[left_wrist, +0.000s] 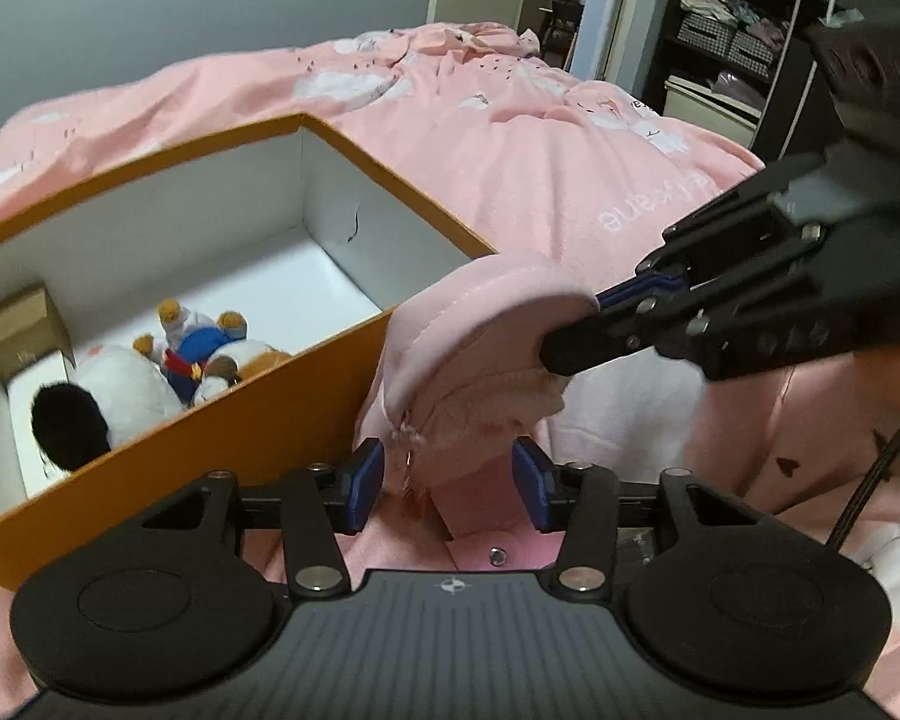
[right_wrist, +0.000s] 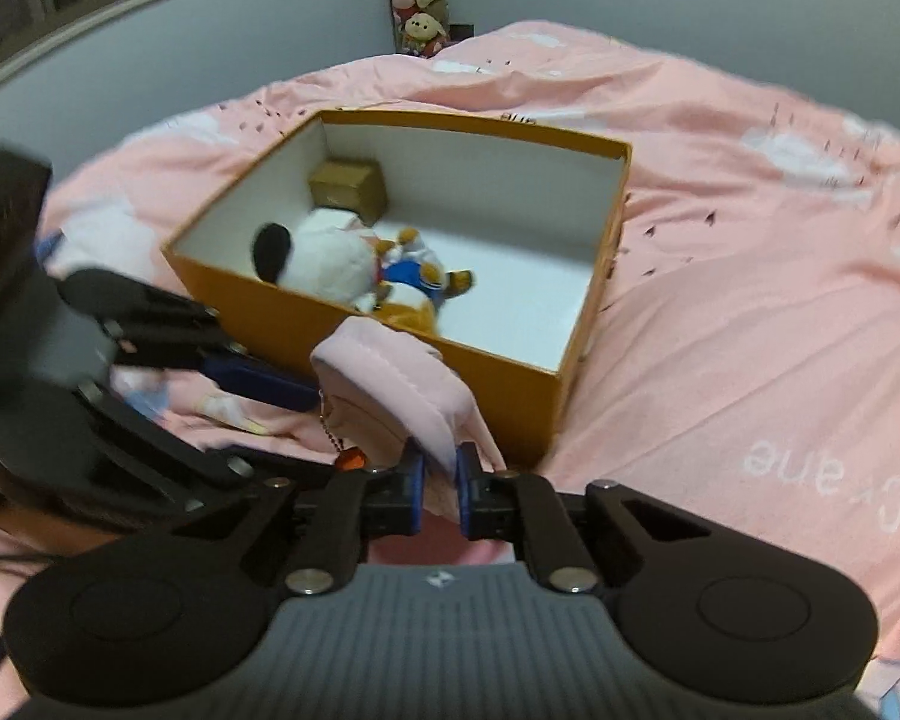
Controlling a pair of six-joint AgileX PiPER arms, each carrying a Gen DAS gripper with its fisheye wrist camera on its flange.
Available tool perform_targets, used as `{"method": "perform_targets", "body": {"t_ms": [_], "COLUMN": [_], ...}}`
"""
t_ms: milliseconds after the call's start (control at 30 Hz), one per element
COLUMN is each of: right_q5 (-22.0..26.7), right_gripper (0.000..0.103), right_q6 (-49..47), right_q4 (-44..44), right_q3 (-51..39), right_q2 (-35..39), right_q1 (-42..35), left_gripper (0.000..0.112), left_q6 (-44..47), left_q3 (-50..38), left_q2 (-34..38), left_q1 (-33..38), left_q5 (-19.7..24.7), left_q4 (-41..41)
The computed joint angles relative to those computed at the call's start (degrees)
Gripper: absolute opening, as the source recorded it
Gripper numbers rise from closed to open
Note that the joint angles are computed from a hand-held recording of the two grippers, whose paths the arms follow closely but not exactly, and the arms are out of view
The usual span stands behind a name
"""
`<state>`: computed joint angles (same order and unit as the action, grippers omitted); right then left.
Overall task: Organize objects
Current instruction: 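Grasp the pink pouch with the left gripper and lift it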
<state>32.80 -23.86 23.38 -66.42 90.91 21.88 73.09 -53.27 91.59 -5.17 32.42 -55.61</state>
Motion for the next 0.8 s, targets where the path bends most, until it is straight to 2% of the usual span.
{"method": "perform_targets", "body": {"t_ms": [100,233,300,367,500,600,667,700,767,800], "right_q5": [2.7,10.8,11.9,12.2,10.0,8.2,7.9,7.7,7.9,8.5], "right_gripper": [0.011,0.011,0.011,0.011,0.012,0.023,0.025,0.030,0.036,0.036], "right_q6": [-2.5,-7.0,-7.3,-6.9,-5.8,-4.8,-3.6,-2.9,-2.3,-1.9], "right_q4": [3.5,7.4,8.2,8.7,10.1,11.4,10.9,10.4,10.7,10.8], "right_q3": [-1.6,-5.2,-6.1,-6.8,-5.9,-5.0,-4.8,-4.6,-3.9,-3.9], "right_q2": [0.4,2.1,3.0,4.3,5.9,6.1,5.9,5.7,5.2,5.4], "right_q1": [-1.1,-3.1,-3.4,-3.8,-4.2,-4.3,-4.2,-4.3,-5.0,-5.6], "left_gripper": [0.060,0.061,0.060,0.057,0.034,0.026,0.024,0.024,0.023,0.023], "left_q6": [1.5,1.6,2.4,2.0,-3.0,-10.9,-16.0,-17.5,-20.4,-21.4], "left_q3": [1.1,0.0,-0.2,-0.7,-1.0,-2.3,-2.6,-2.5,-2.9,-3.1], "left_q2": [-0.7,0.1,0.7,1.9,3.4,4.3,4.0,3.7,2.9,2.6], "left_q1": [-0.2,1.1,0.8,0.2,-1.6,-1.5,-1.3,-0.9,0.3,1.1], "left_q5": [-2.4,-0.3,-0.4,-0.6,-3.7,-2.8,-2.7,-2.6,-0.9,0.3], "left_q4": [-0.5,0.3,0.1,0.2,3.2,7.6,10.7,11.6,13.6,14.1]}}
